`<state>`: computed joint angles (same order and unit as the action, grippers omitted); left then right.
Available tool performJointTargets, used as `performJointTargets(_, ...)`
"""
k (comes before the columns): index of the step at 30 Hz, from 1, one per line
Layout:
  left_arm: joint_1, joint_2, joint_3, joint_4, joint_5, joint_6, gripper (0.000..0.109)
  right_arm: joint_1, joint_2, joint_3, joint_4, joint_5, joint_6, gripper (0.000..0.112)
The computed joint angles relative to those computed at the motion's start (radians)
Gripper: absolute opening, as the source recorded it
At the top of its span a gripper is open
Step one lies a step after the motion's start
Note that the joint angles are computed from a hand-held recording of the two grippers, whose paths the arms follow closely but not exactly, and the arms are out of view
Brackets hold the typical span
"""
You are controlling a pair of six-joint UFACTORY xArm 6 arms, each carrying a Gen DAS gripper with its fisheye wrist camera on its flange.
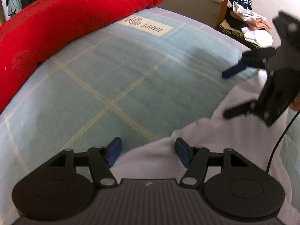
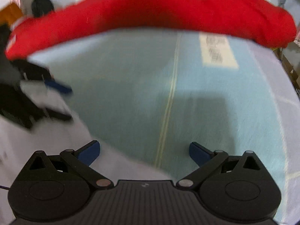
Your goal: Fold clothes
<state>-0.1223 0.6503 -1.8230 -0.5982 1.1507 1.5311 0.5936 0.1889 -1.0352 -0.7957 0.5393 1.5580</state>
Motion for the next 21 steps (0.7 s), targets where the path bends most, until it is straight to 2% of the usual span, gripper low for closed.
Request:
performJointTargets(2,0.004,0.002,-0.014,-0.007,0.013,-0.012,0.065,0.028,0.004,-0.010,0.012,0.044,-0.028,0.103)
performJointTargets(3,0.004,0.001,-0.017,-0.018,0.017,-0.021,0.062,0.030,-0.003,-0.007,0.000,0.042,-0.015,0.103)
performJointTargets(7,0.006,0.002,-0.039,-0.100,0.056,-0.033,0.061,0.003,-0.041,0.008,-0.114,-0.004,0.114,0.103)
performJointTargets(9,-0.003,-0.004,-0.033,-0.106,0.068,-0.012,0.059,0.002,-0.038,-0.014,-0.112,0.026,0.098,0.103)
performJointTargets(13,-0.010,0.004,-0.057,-0.077,0.155,0.096,0.027,0.024,-0.055,-0.012,-0.102,0.045,0.113,0.102)
performJointTargets(14,-0.014,0.009,-0.068,-0.066,0.169,0.107,0.024,0.037,-0.064,-0.002,-0.102,0.049,0.137,0.102)
performJointTargets(19,-0.036,0.110,-0.246,0.023,0.312,0.092,0.023,0.111,-0.099,0.051,-0.098,0.073,0.261,0.102)
performJointTargets(21,-0.052,0.119,-0.259,0.061,0.315,0.132,0.023,0.130,-0.108,0.062,-0.106,0.077,0.312,0.102)
